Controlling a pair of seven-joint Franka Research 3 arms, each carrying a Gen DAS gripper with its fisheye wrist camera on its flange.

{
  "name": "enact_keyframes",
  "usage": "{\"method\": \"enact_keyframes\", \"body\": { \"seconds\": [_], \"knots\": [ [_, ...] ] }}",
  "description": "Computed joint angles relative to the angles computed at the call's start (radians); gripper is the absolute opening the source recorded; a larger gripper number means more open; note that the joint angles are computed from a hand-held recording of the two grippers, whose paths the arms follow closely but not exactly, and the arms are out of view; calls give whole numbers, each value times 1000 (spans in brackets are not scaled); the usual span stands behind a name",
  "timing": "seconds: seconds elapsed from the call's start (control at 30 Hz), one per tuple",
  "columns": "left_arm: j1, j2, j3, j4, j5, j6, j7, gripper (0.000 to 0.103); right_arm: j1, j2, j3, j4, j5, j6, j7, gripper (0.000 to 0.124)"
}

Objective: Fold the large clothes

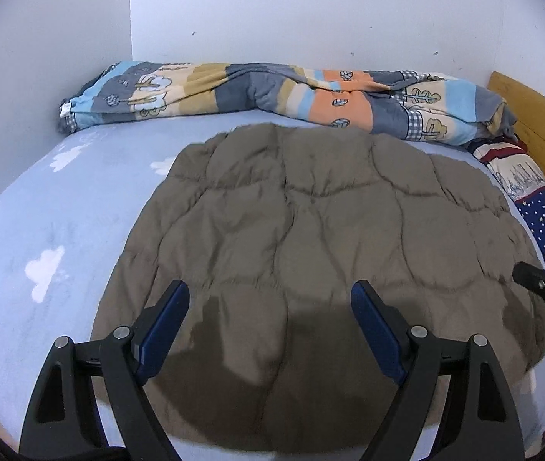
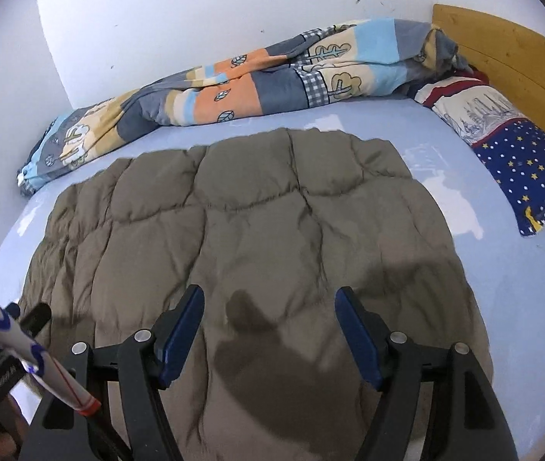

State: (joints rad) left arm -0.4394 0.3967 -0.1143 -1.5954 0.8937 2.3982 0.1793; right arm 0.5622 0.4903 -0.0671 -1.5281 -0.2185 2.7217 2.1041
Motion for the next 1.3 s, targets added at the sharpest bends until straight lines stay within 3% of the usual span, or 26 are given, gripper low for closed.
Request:
{"method": "enact_keyframes", "body": {
  "seconds": [0.2,0.3,0.47,0.6,0.7,0.8,1.0,1.17,1.3],
  "knots": [
    [-5,-72,-7,-95,42,-8,-60,85,44,-141,-41,-207,-123,68,62,76],
    [22,-101,-24,-139,10,-7,-56,85,17,-167,-42,-238,-164,91,101,76],
    [89,-124,-46,-209,-139,62,-38,85,-120,-95,43,-148,36,30,-9,74],
    [78,-110,-44,-192,-141,29,-37,85,-233,-7,122,-40,287,-65,-116,65],
    [64,-128,-43,-211,-112,27,-75,85,-233,-30,106,-85,354,-40,-117,63],
    [53,-162,-45,-246,-63,38,-137,85,-134,-84,-10,-148,194,-6,10,64],
    [30,-242,-76,-308,78,-17,-230,85,-55,-209,-68,-312,-45,127,142,64],
    [13,-302,-127,-347,170,-72,-268,85,11,-312,-99,-438,-345,195,318,64],
    [-11,-341,-168,-350,223,-133,-281,85,22,-414,-65,-540,-496,197,442,71]
  ]
}}
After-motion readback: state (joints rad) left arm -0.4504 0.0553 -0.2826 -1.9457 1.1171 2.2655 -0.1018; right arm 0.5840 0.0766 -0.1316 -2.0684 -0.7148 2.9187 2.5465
